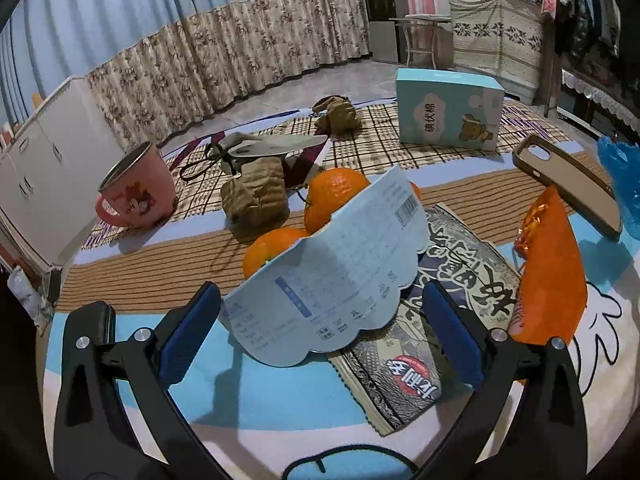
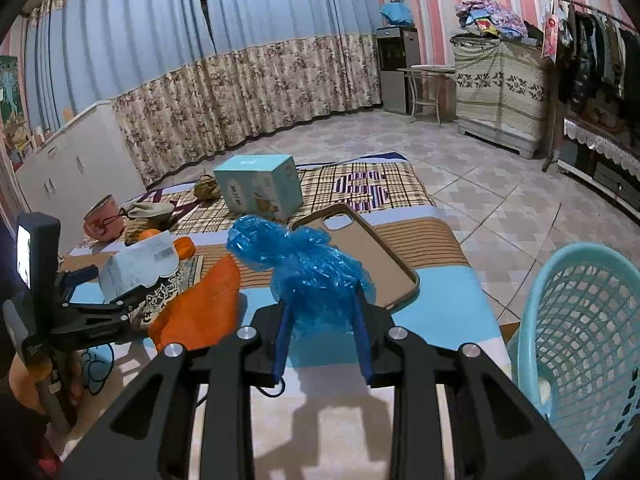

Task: Collect trash
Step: 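Grasp the white paper card with the left tool while the right tool holds the blue bag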

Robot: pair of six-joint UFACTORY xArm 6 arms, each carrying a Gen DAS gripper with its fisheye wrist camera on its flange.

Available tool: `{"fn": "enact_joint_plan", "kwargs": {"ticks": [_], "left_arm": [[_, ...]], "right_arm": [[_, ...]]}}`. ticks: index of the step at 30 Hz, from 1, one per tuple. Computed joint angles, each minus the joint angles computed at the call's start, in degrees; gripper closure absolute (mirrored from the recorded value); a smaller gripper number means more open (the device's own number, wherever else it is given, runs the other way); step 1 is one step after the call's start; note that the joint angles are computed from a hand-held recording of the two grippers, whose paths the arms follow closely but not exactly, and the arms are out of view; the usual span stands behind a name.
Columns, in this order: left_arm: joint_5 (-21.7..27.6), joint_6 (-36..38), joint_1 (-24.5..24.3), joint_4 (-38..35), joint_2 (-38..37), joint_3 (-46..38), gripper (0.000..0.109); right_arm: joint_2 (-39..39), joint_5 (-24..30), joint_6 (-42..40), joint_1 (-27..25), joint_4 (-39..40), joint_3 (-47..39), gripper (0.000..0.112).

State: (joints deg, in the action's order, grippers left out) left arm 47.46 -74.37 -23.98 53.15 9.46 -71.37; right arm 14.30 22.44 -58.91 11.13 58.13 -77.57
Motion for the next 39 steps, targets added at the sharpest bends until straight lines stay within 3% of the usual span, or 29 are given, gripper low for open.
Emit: {"fn": "enact_joint_plan", "kwargs": {"ticks": [7,10,11,16,19,23,26,30,39], "left_arm": [[-0.84,-2.59,0.18,1.49,-1.76,1.92,0.030],[-1.04,-0.61,-0.07,0.68,-1.85,1.94,0.058],[-1.11,0.17,0.00,-0.09,-1.78,1.93,0.062],[-3.34,0.15,0.66,-1.86,-3.06,3.84,0.070],[-3.71,-1.40,0.95,-1.36,-4.34,5.22,0.069],[-3.54,-5.52,0.71,2.17,-7.01,7.35,0.031],[-2.16,-5.21,0.80,4.35,-7.87,7.52,0.022],[-2.79,-2.69,2.73,5.43,-7.41,6.79,0.021],[-17.33,8.69,9.42,0.54,-5.65,7.65,0.019]], "right_arm": [[0.05,0.17,-1.14,0.08,0.87,0.07,0.084],[-0.02,0.36,-1.05,0.05,1.11,0.18,0.084],[0.08,0.42,-0.94,0.05,1.24,0.06,0.084],[-0.01,0.95,-0.96,-0.23,2.09,0.04,0.084],[0.17,1.53,-0.82,-0.59,2.25,-0.25,0.084],[0.40,1.78,-0.56,-0.69,2.25,-0.50,0.084],[0.49,1.77,-0.50,-0.64,2.16,-0.57,0.084],[0.58,1.82,-0.53,-0.71,2.03,-0.68,0.084],[1.46,1.14,-0.39,-0.35,1.42,-1.06,0.084]]}}
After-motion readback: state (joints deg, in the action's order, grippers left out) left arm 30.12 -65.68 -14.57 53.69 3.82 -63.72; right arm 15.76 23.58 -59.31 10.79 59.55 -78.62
